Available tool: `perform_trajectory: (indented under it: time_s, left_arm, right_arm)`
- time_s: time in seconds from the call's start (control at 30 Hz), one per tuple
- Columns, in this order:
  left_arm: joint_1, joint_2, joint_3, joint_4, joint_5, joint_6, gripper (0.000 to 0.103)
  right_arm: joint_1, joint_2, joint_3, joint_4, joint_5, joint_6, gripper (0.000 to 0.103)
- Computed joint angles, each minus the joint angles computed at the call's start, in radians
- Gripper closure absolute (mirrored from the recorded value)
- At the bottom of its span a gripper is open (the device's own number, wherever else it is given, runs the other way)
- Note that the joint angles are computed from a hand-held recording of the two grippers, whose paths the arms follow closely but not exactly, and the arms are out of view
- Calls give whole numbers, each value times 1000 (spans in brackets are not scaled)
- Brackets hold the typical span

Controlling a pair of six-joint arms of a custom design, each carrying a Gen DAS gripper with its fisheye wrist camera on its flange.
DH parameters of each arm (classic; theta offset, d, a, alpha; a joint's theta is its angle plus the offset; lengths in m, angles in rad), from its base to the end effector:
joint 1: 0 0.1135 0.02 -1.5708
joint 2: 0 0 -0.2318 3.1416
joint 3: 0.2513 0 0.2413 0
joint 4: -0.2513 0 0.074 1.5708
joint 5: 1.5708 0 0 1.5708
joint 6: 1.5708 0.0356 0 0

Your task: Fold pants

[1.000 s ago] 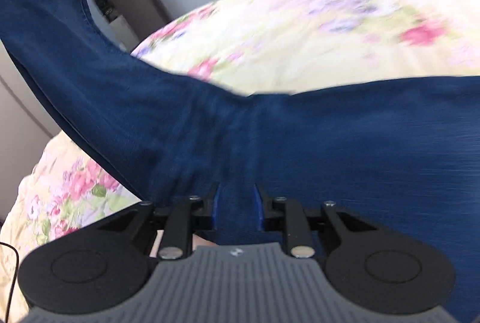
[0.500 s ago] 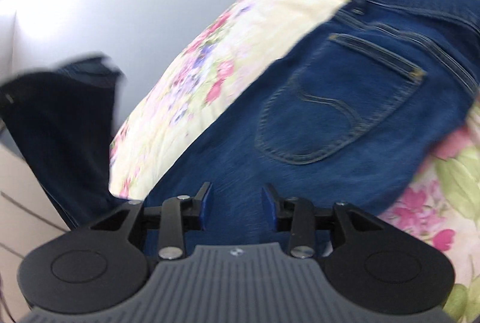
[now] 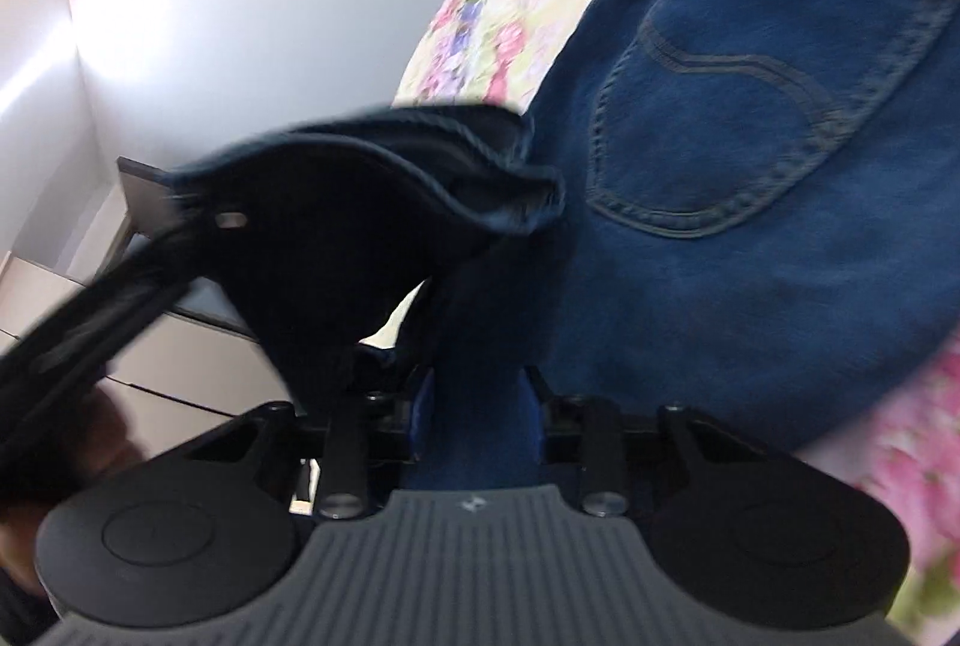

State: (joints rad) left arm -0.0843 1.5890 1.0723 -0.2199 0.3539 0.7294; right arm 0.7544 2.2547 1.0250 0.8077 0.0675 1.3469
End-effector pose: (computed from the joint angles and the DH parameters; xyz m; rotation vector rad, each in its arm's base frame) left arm 0.3344 -0.0406 0.2098 1.0524 1.9925 -0.0655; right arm 0.2939 0.2729 0.0481 0.6987 2.1218 1.2168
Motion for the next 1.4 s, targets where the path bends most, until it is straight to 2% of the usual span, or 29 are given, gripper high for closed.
perform_trajectory:
  time_s: [0.07, 0.2, 0.27, 0.37, 0.5, 0.6, 0.67, 0.73, 0.77, 0.83, 0.9, 1.03, 1.13, 1.2, 1.23, 1.3, 1.33, 1.37, 1.4]
  left_arm:
    - [7, -20, -32, -28, 16, 44, 92]
    - [16, -14, -128, -21, 14, 101, 92]
    - [24, 27, -135, -41, 29, 93, 92]
    - [24, 92, -149, -11, 46, 69, 92]
    - [28, 205, -69, -68, 67, -22, 90]
    - [50, 273, 21, -150, 115, -91, 85]
    - [63, 304, 76, -220, 148, -104, 80]
    - [65, 302, 86, -247, 160, -92, 72]
    - [68, 302, 91, -263, 169, -87, 71]
    - [85, 319, 126, -328, 222, -79, 56]
    - [104, 333, 162, -393, 274, -72, 47]
    - [136, 290, 135, -379, 304, -73, 48]
    - [185, 246, 105, -337, 303, -85, 48]
    - [221, 220, 86, -285, 280, -101, 48]
    - [244, 213, 86, -268, 270, -109, 48]
    - [292, 208, 91, -240, 246, -136, 48]
    - [315, 207, 96, -229, 233, -151, 48]
    - [343, 206, 102, -224, 225, -161, 48]
    - [374, 199, 102, -216, 219, -170, 48]
  right_arm:
    - [-33, 67, 53, 43, -14, 18, 88]
    - [-68, 63, 69, -7, 51, -3, 89]
    - [-79, 36, 51, -44, 75, -14, 90]
    - [-81, -9, 4, -78, 95, -4, 90]
    - [-72, -118, -61, -202, 109, -10, 90]
    - [-64, -227, -150, -259, 132, 0, 82]
    - [-54, -293, -218, -265, 148, 19, 69]
    - [-55, -354, -284, -242, 149, 23, 62]
    - [-47, -378, -317, -222, 152, 21, 61]
    - [-37, -378, -317, -213, 141, 5, 58]
    - [-34, -359, -290, -227, 124, -10, 58]
    - [-38, -230, -178, -194, 82, -88, 58]
    - [-50, -150, -69, -255, 59, -171, 52]
    - [-27, -150, -52, -271, 75, -187, 50]
    - [-30, -130, -24, -274, 79, -203, 50]
    - [-17, -117, 5, -280, 108, -216, 67]
    - [-20, -90, 49, -311, 121, -229, 85]
    - [-12, -73, 101, -385, 156, -240, 92]
    - [-1, -69, 119, -411, 184, -250, 94]
